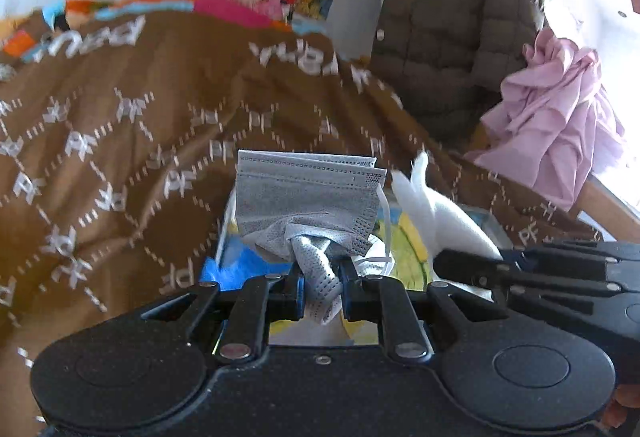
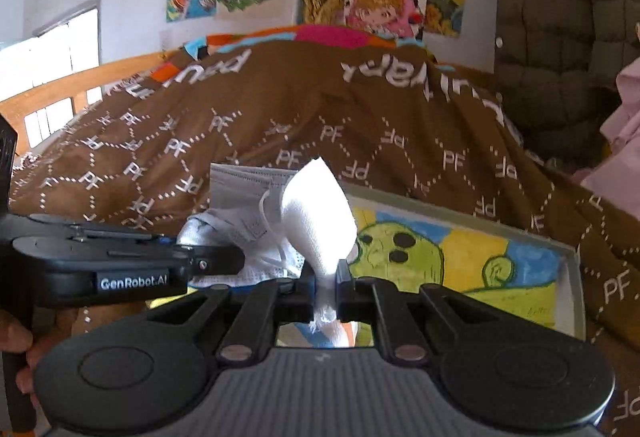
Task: Organize soft objects
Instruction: 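Carry both held masks over the cartoon-lined tray with both tools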
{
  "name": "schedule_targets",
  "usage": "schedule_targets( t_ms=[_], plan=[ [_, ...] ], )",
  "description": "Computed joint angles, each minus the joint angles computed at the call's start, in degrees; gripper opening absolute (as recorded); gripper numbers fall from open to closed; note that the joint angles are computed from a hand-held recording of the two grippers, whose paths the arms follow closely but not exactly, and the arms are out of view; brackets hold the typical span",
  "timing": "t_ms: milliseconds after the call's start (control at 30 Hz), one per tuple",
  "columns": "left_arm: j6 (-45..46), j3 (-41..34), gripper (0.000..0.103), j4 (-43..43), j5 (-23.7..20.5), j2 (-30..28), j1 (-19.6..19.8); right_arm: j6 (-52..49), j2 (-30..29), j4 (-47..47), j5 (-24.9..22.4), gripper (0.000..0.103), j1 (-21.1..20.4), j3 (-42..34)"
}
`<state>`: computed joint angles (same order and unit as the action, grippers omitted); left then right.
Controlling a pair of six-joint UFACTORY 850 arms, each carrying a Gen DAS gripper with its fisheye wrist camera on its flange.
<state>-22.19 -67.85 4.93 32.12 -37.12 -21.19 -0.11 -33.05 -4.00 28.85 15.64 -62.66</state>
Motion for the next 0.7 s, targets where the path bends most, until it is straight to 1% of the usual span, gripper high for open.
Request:
schedule_targets(
  t_ms=[100,233,300,400,467,600,700],
  plan=[
    [-3.16,-1.47,0.018,3.36,-1.53,-1.59,0.29,0.27,-0.85,0.18,-0.86,0.01,-0.17,-0.39],
    [-8.86,-2.19,0.018,7.71,-2.1,-2.8,0.64,-0.57,-1.47,0.99,-1.47,0.01,-0.31,-0.68],
    [-9.93,-2.23,0.018,8.33,-2.04,-3.24,0.64,0.57,-1.61,0.32,-2.12,0.01,-0.41,-0.97],
    [-10.71,-2.88,0.018,8.91,-3.09,-3.97,0.61,-0.65,-1.68,1.27,-2.79,0.011,-0.23,-1.17],
    [-11.23,-3.21,0.018,9.13,-3.75,-4.25,0.57,-1.41,-1.88,1.98,-4.28,0.011,-0.09,-1.69],
    [-13.45,-3.29,0.018,10.22,-4.11,-4.41,0.75,-1.44,-2.03,2.49,-5.43,0.012,0.02,-2.03],
    [-15.16,-3.32,0.02,11.04,-4.91,-4.39,0.92,-2.56,-1.82,3.83,-5.58,0.016,0.2,-1.88]
  ],
)
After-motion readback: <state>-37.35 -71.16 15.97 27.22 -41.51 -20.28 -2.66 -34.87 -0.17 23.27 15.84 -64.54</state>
